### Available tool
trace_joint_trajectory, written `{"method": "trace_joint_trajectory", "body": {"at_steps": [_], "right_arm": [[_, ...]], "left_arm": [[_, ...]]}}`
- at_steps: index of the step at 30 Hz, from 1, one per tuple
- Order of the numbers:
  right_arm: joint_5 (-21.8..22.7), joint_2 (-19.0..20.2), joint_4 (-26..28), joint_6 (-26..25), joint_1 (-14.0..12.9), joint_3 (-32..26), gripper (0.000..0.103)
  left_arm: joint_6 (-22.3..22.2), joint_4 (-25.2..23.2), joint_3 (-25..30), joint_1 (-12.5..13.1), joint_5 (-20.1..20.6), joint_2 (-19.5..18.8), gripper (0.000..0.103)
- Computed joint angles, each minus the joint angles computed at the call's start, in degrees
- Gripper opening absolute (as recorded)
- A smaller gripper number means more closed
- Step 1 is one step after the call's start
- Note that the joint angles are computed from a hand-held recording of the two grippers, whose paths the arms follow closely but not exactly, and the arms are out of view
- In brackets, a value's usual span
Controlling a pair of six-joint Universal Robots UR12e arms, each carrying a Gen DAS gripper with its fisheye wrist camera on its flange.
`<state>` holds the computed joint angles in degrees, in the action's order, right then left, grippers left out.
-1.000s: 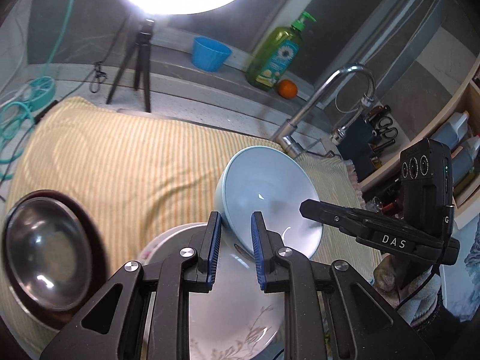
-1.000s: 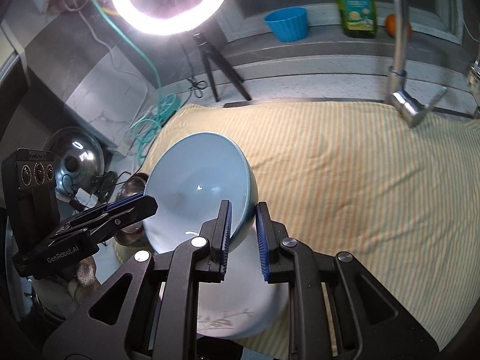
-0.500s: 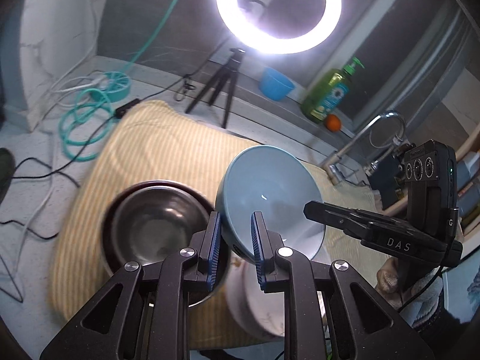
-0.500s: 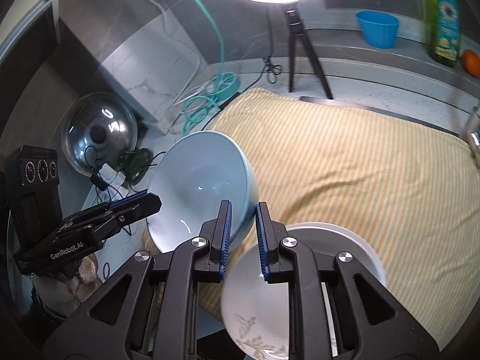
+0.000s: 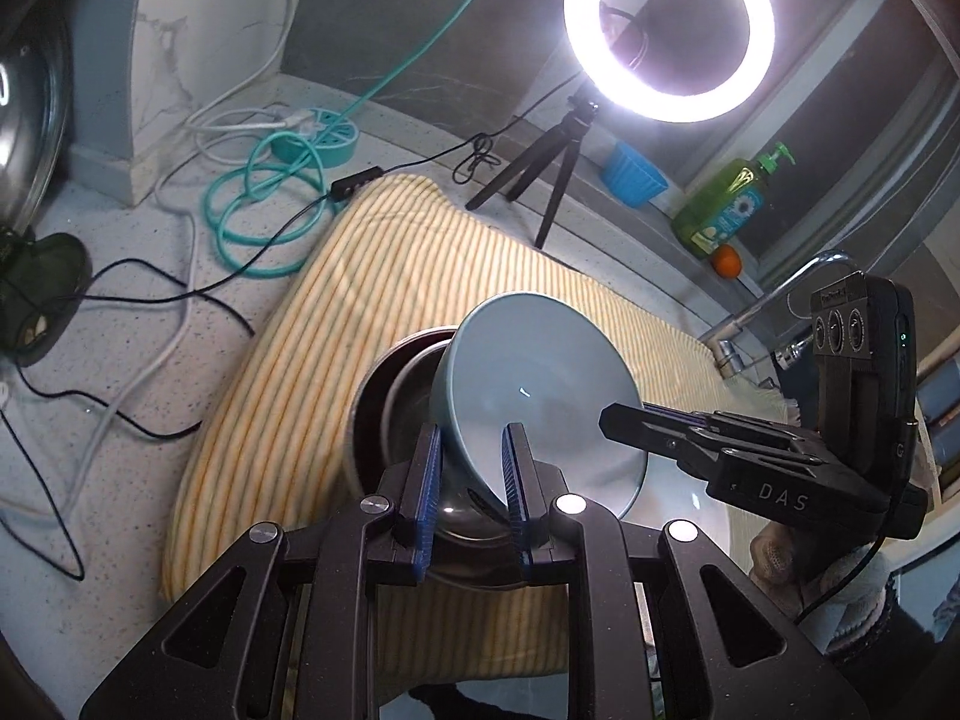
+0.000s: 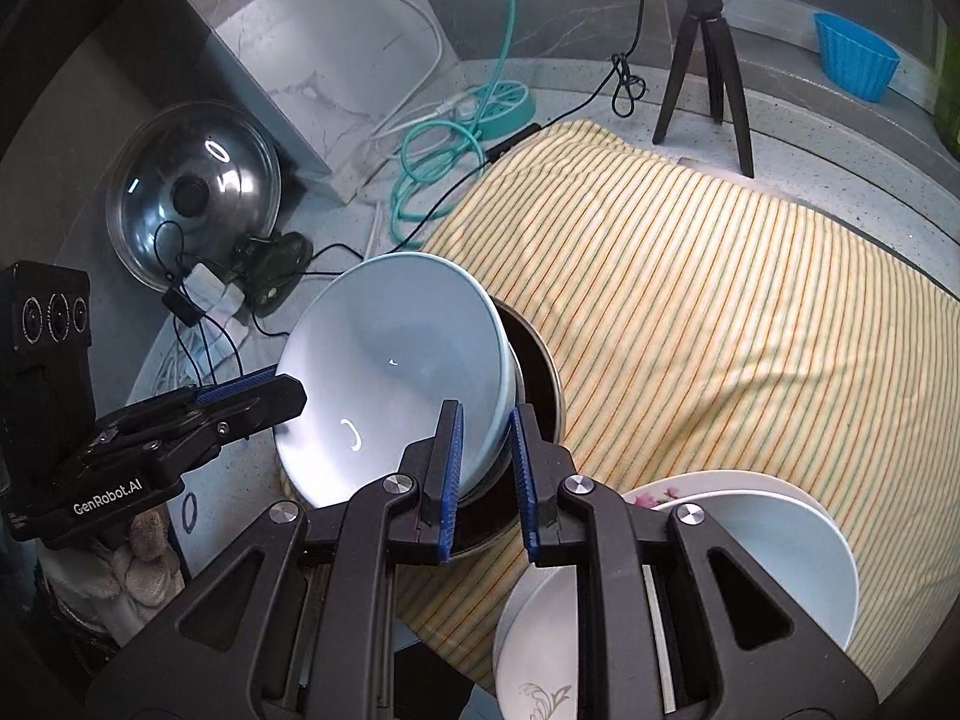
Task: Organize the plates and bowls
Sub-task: 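Lift the pale blue bowl with both tools and carry it over the red bowl, then lower the pale blue bowl into the red bowl with both tools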
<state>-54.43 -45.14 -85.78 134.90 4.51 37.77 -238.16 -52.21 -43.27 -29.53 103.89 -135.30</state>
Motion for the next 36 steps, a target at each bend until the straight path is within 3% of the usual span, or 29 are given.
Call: {"method": "trace_joint_trajectory", "body": {"at_steps": [18,19,21,23,36], "right_arm": [[-4.1,0.1,-1.6,-1.0,1.2,1.2,0.02],[-4.0,0.0,-2.0,-1.1,1.2,1.4,0.022],[-3.3,-0.3,-2.9,-1.3,1.1,2.0,0.039],[-2.3,-0.6,-3.5,-1.3,0.9,2.3,0.05],[2.0,1.3,-0.5,5.0,-1.6,-1.1,0.051]], "left_arm": [[-0.2,-1.7,-1.1,0.5,-1.6,0.3,0.018],[-0.4,-1.9,-1.0,0.5,-1.6,0.3,0.018],[-0.4,-1.9,-1.0,0.4,-1.4,0.3,0.02],[-0.5,-2.2,-0.9,0.4,-1.1,0.4,0.024],[-6.3,2.2,-9.2,0.8,0.4,4.9,0.027]]}}
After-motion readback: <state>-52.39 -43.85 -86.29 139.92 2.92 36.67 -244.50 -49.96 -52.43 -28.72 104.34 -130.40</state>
